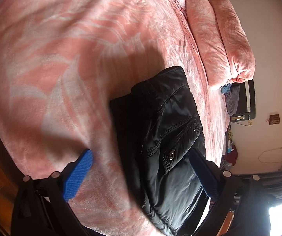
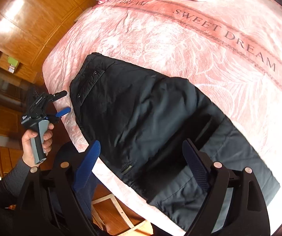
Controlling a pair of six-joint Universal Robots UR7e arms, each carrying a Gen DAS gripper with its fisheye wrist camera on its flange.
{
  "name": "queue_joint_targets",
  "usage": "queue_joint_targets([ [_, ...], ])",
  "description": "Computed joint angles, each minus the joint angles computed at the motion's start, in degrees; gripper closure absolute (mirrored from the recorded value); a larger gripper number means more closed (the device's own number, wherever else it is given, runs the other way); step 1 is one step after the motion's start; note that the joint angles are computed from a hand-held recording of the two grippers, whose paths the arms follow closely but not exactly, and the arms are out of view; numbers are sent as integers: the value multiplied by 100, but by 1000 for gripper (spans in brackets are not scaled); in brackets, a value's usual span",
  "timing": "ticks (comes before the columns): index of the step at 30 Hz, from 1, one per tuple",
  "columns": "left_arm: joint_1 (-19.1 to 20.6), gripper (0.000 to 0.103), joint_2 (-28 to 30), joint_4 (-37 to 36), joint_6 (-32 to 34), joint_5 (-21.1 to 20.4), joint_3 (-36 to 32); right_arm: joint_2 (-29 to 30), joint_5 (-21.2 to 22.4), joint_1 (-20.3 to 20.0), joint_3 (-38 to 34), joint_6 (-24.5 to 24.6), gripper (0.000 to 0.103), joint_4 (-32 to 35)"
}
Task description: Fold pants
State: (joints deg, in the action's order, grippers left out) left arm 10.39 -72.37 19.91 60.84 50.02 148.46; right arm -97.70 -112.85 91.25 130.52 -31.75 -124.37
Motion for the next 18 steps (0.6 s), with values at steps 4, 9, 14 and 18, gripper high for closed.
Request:
queue_joint_targets([
  [4, 749, 4, -446, -565, 641, 15, -12, 1169, -386, 488, -793, -12, 17, 412],
  [9, 1306, 4, -731, -1116, 1058, 123, -9, 2600, -397, 891, -1908, 382, 13, 1259],
  [14, 1901, 4, -808, -1366, 2150, 503, -218, 3779, -221, 1115, -2777, 589, 12, 1879],
  [18, 1898, 4, -798, -1528, 2214, 488, -133, 4595, -309, 1336, -3339, 560, 12, 2320],
])
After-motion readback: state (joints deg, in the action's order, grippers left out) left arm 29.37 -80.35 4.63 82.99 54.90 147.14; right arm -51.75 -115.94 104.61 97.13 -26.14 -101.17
